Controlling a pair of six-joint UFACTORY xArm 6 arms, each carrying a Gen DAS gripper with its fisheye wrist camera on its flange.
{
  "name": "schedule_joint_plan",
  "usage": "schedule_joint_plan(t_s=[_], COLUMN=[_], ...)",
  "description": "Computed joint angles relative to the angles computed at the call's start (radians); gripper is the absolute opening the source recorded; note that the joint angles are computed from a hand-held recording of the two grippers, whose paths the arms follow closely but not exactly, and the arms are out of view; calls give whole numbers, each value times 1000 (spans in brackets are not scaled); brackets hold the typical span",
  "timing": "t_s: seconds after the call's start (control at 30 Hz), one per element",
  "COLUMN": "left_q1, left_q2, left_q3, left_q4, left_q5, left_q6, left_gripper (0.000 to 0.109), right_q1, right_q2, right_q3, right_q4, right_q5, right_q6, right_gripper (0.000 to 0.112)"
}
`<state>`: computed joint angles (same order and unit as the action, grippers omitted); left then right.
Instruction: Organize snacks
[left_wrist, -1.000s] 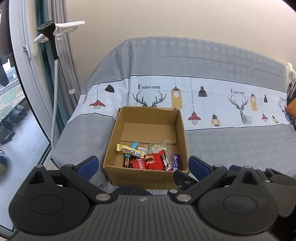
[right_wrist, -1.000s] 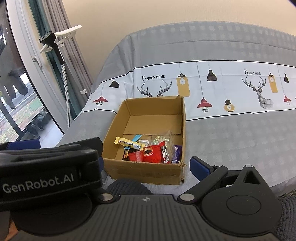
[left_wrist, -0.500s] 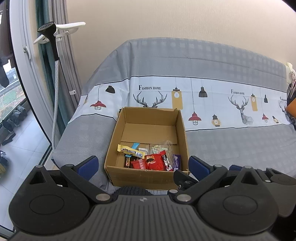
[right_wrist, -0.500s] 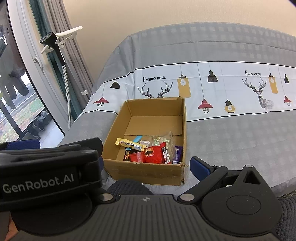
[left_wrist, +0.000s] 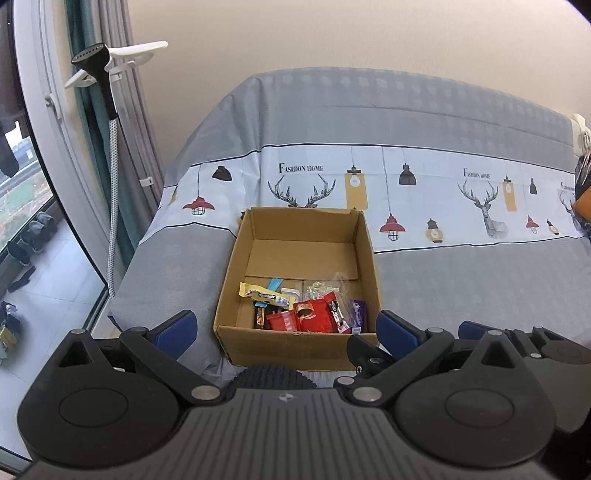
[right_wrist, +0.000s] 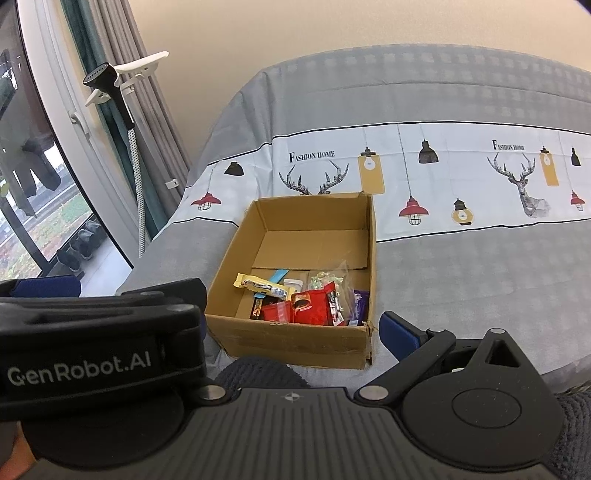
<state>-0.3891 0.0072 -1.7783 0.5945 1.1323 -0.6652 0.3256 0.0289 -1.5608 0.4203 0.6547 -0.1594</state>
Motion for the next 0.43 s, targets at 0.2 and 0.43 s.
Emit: schedule_joint_plan(t_s=[0.2, 0.43], left_q1=[-10, -9], left_q2=[10, 18], left_q3=[-17, -26], left_q4=[15, 8], left_q5=[29, 39], left_q6=[-9, 6], left_gripper=[103, 103], right_q1=[-2, -1], right_q2=[5, 12], right_q3=[-7, -14], right_q4=[5, -1], right_q5=[10, 17], right_q6=[-6, 4], right_gripper=[100, 100])
